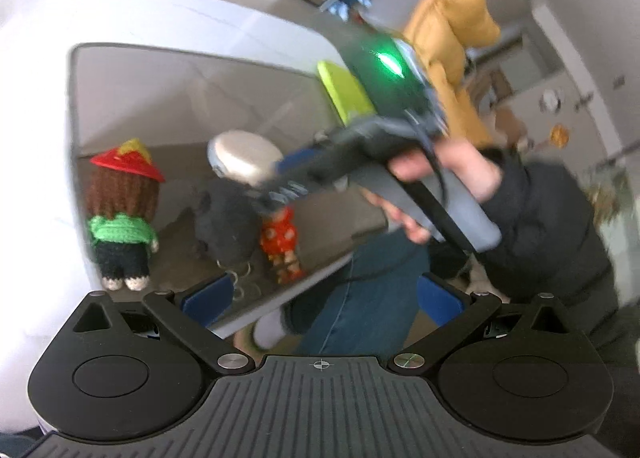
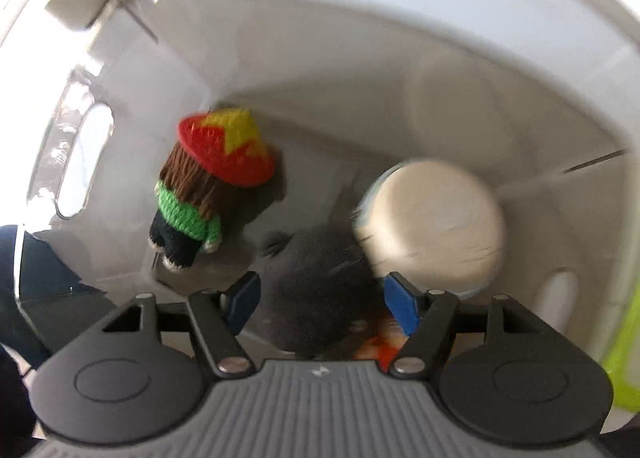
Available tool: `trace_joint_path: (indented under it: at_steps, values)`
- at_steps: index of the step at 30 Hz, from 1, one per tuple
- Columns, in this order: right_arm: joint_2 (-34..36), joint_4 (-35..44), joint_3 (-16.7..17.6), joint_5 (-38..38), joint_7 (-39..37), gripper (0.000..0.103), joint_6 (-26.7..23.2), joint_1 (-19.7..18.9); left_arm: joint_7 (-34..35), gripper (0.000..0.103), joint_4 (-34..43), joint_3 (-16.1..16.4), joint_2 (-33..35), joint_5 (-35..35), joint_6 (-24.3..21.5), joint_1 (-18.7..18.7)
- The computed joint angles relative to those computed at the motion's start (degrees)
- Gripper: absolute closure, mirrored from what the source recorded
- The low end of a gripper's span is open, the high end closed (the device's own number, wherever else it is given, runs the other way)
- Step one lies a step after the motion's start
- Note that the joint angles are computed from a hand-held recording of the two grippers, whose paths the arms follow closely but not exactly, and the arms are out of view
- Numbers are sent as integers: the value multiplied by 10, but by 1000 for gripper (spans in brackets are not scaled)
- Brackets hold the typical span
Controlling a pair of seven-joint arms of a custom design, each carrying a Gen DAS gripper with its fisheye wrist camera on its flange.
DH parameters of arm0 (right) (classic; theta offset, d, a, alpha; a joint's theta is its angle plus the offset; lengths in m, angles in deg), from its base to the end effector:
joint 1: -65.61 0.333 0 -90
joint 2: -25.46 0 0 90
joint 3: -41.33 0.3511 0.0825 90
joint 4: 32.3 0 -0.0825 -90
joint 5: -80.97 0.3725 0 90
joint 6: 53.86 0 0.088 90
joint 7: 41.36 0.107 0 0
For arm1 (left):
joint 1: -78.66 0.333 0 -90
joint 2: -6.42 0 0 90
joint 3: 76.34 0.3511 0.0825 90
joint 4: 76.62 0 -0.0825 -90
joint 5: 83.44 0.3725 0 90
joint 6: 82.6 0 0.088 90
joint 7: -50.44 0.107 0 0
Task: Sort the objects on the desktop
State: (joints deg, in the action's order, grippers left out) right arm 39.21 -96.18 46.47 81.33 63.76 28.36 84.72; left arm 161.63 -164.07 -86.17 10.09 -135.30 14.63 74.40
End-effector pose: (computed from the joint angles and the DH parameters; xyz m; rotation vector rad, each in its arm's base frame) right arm 0.5559 0.2406 0.7157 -2.3242 1.9851 -0.0152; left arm 0.5435 -0.2093 0.6940 1.1946 -2.1193 0.9840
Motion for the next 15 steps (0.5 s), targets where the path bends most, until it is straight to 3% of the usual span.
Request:
trace_joint_path:
  at_steps: [4, 5, 7, 11, 13, 15]
  values:
    - [15, 59, -4, -75, -42, 31, -85, 16, -12, 0, -14, 7, -5, -41, 24, 9]
    - [20, 69, -6, -92, -51, 36, -106, 21, -13, 0, -15, 7, -5, -45, 28, 10]
    - [19, 53, -4, -128, -68, 40, -115, 36, -14, 0, -14, 6, -4, -50, 26, 10]
    - [52, 74, -3, -130, -90, 39, -158, 47, -15, 0, -17, 6, -3, -47, 17, 10]
    - [64, 67, -3, -133, -92, 33, -171, 53, -15, 0, -22, 8, -5, -47, 15, 12]
    - [48, 26, -4, -145, -89, 50, -132, 58, -16, 0, -28, 10, -5, -49, 16, 15]
